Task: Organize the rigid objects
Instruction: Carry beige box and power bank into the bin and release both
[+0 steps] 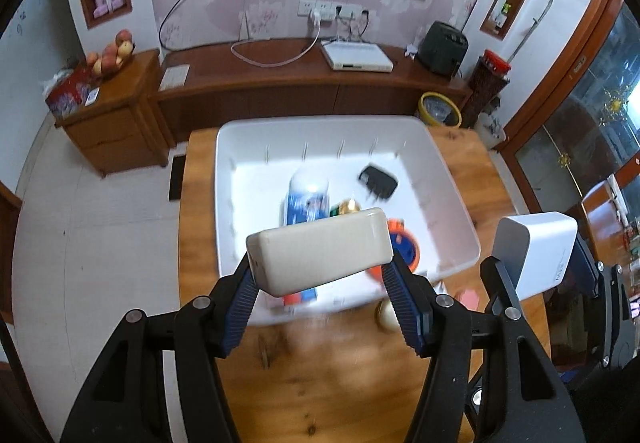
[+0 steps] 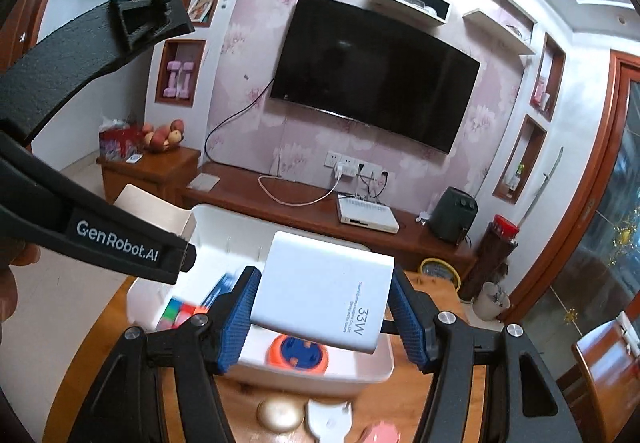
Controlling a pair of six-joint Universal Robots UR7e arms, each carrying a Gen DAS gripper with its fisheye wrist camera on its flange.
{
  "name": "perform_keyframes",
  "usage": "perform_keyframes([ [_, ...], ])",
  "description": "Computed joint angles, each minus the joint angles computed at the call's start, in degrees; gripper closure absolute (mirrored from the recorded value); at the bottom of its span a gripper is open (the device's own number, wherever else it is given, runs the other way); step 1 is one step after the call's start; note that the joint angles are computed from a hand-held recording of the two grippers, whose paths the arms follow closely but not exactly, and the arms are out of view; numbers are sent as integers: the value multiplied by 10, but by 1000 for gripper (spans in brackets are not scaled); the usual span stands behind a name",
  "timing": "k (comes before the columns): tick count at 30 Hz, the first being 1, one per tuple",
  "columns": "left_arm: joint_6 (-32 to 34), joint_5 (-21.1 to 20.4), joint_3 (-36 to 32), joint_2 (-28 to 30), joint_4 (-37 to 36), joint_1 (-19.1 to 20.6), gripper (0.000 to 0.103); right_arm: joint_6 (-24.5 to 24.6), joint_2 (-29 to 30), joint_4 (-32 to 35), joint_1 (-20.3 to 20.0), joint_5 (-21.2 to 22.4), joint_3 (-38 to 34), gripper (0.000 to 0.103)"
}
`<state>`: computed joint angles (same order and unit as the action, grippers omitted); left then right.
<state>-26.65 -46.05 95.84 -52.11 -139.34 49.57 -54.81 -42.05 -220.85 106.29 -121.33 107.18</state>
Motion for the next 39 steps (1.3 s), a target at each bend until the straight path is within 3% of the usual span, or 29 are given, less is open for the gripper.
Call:
perform_keyframes([
  [3, 18, -1, -27, 20, -8, 6, 38, 23, -3, 43, -6, 4, -29, 39],
  [8, 25, -10, -82, 63, 5, 26, 38, 121, -23, 191, -33, 13, -74, 39],
  [14, 2, -20, -152, 113, 52, 55, 38, 215, -18, 374, -68, 5, -142, 39],
  [19, -25, -18, -200, 143, 95, 75, 38, 268, -3, 473, -92, -6, -174, 39],
  [26, -48, 10, -249, 173, 149, 92, 38, 281, 7, 520, -105, -13, -180, 39],
  [39, -76, 62, -278, 205, 222, 109, 38, 264, 22, 553, -110, -38, -197, 42],
])
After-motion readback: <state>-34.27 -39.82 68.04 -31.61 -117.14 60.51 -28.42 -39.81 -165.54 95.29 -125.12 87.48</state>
